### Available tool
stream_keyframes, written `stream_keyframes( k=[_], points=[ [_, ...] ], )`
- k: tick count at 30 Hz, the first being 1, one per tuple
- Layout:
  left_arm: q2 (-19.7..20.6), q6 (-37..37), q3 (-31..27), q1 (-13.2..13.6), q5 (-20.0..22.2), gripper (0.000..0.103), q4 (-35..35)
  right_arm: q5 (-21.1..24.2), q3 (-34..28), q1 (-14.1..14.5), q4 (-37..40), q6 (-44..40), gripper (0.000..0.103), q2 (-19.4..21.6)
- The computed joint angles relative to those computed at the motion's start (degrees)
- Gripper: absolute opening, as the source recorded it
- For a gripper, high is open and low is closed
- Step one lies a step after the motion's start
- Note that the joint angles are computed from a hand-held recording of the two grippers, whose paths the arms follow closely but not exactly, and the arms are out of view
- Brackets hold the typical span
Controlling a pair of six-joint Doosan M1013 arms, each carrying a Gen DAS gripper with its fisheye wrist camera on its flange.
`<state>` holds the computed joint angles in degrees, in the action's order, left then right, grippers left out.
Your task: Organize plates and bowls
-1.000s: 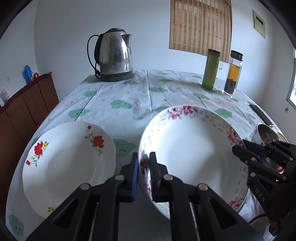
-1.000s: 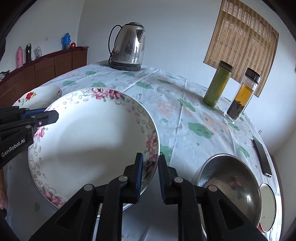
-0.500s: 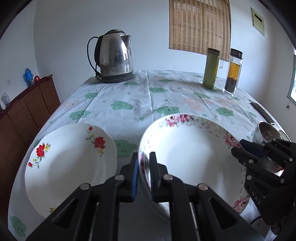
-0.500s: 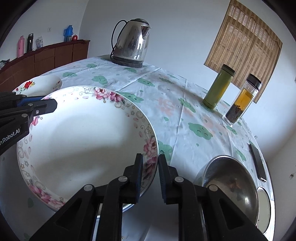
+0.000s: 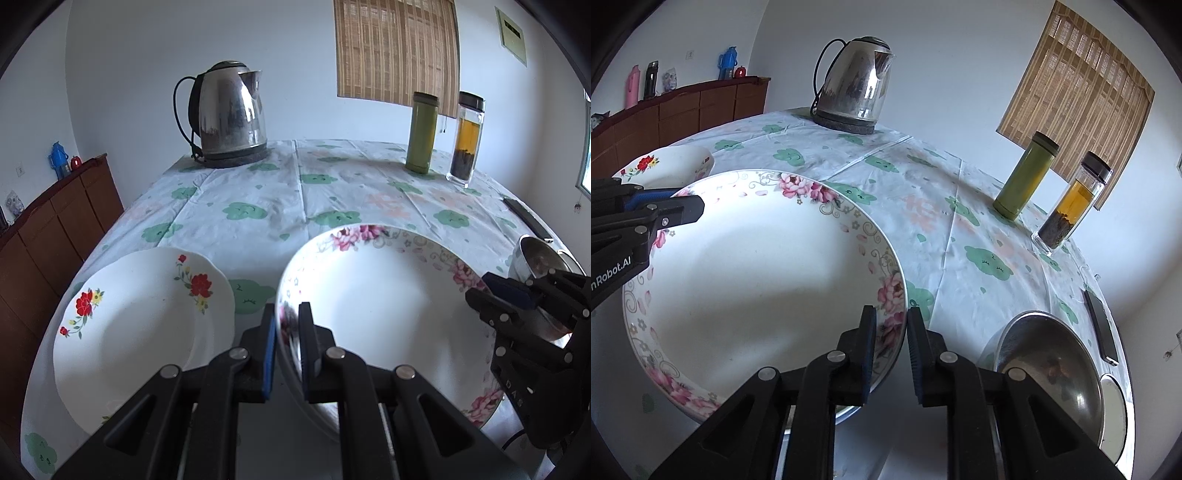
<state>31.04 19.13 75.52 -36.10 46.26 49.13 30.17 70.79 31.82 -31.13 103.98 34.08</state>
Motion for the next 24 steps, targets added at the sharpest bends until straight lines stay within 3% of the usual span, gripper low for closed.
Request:
stream_keyframes(
  k=[24],
  points=[
    [0.4, 1.1, -0.5, -0.2, 1.2, 0.009, 0.1, -0.3, 0.0, -0.2, 1.1, -0.3, 0.018, 0.0]
  ],
)
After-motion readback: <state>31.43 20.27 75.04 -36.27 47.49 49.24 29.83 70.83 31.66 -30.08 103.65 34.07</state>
